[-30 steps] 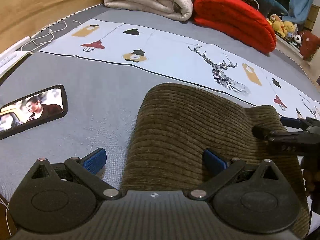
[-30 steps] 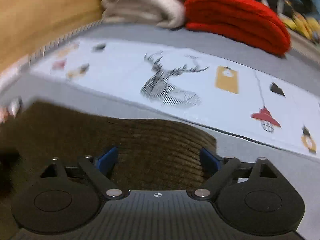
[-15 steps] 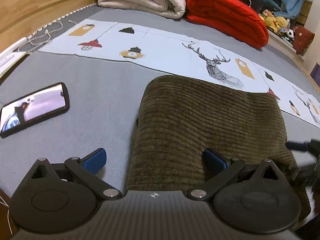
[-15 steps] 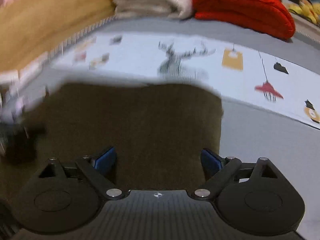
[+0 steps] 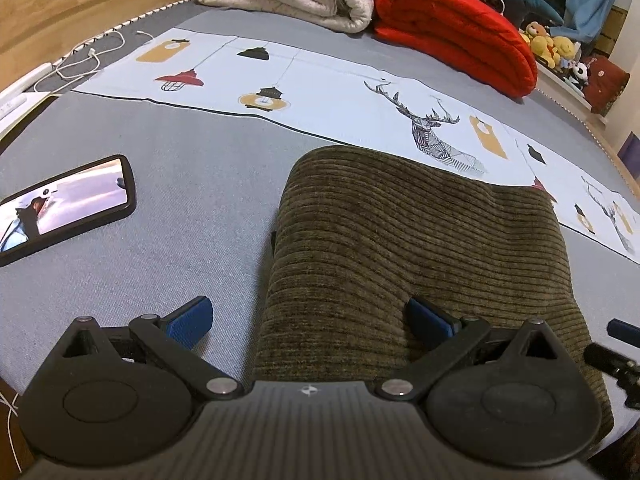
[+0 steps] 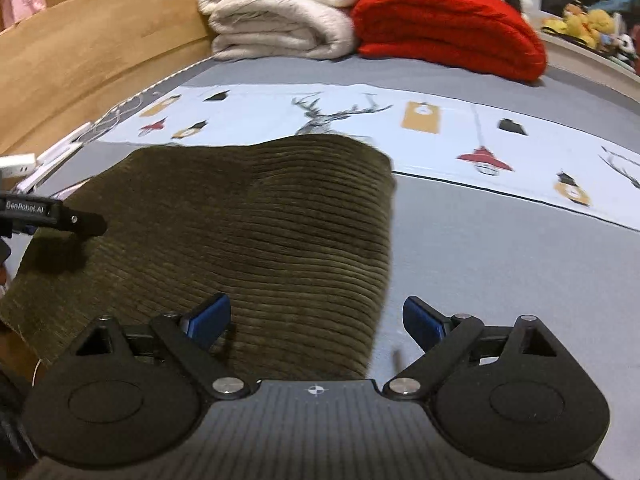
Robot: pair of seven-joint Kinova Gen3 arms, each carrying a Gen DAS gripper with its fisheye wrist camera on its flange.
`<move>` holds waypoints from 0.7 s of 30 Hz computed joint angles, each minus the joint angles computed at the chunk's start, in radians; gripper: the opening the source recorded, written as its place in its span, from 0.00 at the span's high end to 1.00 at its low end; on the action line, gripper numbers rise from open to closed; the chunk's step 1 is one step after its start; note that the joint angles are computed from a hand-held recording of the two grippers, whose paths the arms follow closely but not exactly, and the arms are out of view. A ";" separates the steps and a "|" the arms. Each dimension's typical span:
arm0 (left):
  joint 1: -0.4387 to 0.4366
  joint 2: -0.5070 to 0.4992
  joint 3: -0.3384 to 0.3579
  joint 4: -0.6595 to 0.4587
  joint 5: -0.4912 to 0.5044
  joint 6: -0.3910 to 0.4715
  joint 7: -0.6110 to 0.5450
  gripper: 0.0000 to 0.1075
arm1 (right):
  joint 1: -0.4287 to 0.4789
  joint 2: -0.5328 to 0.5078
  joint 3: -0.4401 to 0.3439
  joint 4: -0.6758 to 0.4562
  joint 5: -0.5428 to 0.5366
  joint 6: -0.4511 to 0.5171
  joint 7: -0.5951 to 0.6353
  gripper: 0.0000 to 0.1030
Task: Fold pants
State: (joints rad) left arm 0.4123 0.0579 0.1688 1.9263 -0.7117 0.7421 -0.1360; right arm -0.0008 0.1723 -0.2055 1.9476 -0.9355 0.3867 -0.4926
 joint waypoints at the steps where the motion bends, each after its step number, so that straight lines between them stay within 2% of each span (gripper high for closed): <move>1: 0.000 0.000 0.000 0.000 0.000 0.000 0.000 0.04 | 0.000 -0.004 0.005 0.006 -0.012 -0.004 -0.004 0.09; 6: -0.004 0.001 -0.001 -0.005 0.014 0.000 -0.017 0.04 | 0.011 0.011 0.032 -0.014 0.003 0.055 -0.093 0.09; 16: -0.021 -0.011 0.001 -0.011 0.066 -0.005 -0.107 0.04 | 0.003 0.021 0.035 -0.022 0.057 0.057 -0.164 0.09; 21: -0.050 -0.038 -0.003 0.007 0.147 -0.038 -0.181 0.04 | 0.016 0.033 0.029 -0.036 0.069 0.075 -0.179 0.09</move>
